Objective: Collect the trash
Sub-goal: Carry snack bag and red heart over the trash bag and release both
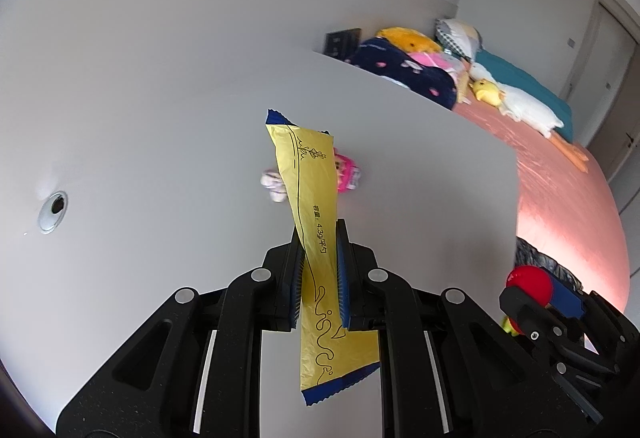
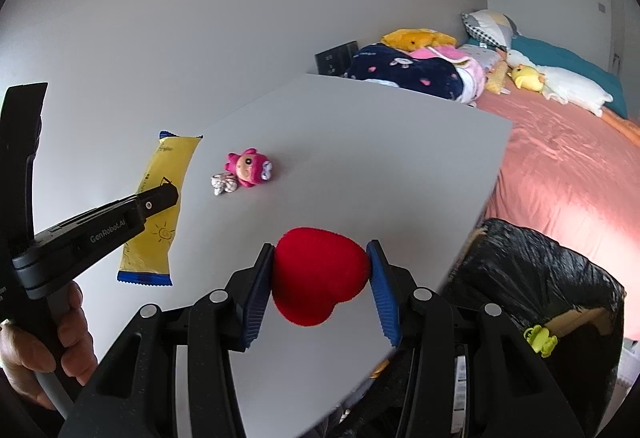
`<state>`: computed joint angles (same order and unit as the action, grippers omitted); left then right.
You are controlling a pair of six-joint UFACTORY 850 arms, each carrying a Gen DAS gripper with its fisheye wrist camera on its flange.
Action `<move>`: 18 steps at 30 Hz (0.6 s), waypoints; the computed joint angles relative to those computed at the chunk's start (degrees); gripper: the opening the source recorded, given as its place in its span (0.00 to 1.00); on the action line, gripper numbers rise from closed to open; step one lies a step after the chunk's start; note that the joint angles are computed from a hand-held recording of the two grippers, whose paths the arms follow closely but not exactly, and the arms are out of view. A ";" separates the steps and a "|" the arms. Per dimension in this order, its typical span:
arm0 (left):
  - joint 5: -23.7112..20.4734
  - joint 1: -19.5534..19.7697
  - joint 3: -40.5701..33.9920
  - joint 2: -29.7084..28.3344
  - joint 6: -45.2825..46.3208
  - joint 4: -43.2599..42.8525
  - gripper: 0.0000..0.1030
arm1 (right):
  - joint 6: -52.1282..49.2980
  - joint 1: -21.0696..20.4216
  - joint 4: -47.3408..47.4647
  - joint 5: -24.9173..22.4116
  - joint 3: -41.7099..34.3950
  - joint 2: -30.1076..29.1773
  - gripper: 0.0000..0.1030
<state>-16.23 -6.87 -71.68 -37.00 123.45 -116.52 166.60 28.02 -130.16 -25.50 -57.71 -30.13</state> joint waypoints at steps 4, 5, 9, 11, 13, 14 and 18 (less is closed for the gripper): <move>-0.03 -1.37 1.14 0.78 1.50 -1.01 0.13 | 1.94 -0.25 -0.92 -1.09 2.80 1.82 0.47; -0.09 -1.64 1.58 1.08 2.42 -1.81 0.13 | 2.38 -0.30 -1.07 -1.49 3.62 2.39 0.47; -0.31 -2.88 2.17 1.59 3.13 -1.90 0.13 | 4.02 -0.57 -1.69 -2.87 6.22 4.18 0.47; -0.28 -3.53 2.38 1.83 3.62 -2.27 0.13 | 4.83 -0.68 -1.95 -3.56 7.29 4.90 0.47; -0.51 -4.20 2.67 2.10 3.90 -2.34 0.13 | 5.54 -0.81 -2.04 -4.29 8.50 5.77 0.47; -0.69 -4.42 2.74 2.18 3.51 -1.84 0.13 | 6.04 -0.93 -2.05 -4.80 9.35 6.38 0.47; -1.24 -5.67 3.47 2.60 3.70 -1.15 0.13 | 7.27 -1.32 -1.82 -6.06 11.66 7.89 0.47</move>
<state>-17.47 -12.54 -68.21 -34.40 127.15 -117.67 173.87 26.70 -131.98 -31.57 -46.05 -22.24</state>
